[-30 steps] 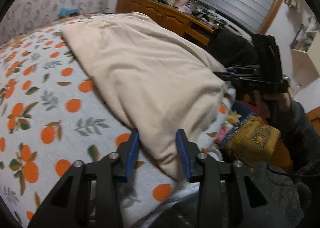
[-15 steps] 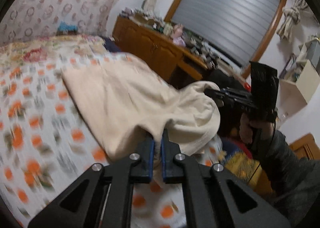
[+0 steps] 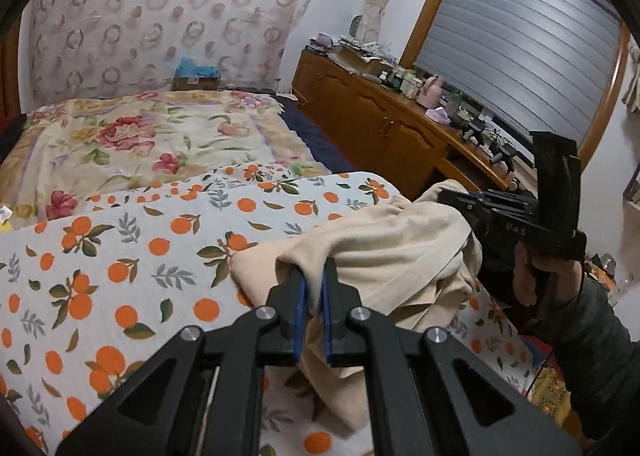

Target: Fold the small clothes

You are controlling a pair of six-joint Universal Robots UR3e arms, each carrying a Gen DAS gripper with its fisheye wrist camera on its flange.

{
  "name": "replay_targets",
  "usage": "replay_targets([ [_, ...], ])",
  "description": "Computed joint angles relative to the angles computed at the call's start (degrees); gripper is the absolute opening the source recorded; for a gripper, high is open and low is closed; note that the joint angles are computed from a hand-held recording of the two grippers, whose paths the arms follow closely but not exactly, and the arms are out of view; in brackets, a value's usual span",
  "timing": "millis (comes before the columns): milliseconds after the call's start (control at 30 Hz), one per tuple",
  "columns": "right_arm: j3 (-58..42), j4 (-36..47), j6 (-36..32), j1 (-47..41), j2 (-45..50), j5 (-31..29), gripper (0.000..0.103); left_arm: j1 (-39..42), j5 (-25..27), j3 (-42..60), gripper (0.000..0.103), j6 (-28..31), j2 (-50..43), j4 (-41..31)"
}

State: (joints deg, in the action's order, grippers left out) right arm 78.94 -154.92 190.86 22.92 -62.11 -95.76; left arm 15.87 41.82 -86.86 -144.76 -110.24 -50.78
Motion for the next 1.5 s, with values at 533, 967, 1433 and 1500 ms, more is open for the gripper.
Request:
replay_targets([
  [533,10.88,-0.75,-8.46,-2.41,-5.53,2.71,0.051,2.58,5.68,-4.01,0.031,9.50,2.62,-5.77],
  [967,-13.96,10.31,-12.44,-5.33,11.03,10.07,0.011,1.71,4.04,-6.68,0.032,15.63,4.39,-11.96],
  [1433,-7.01,5.09,-3.50,-3.43,6.12,-2.17,0.056,-6.47,11.75,14.72,0.032,-6.15,-14.25,0.23],
  [1500,-3.79,3.90,-3.28,-3.21,3.80,-1.55,0.058,-7.81,14.92,17.95,0.033,-8.89,-17.17,2.27],
])
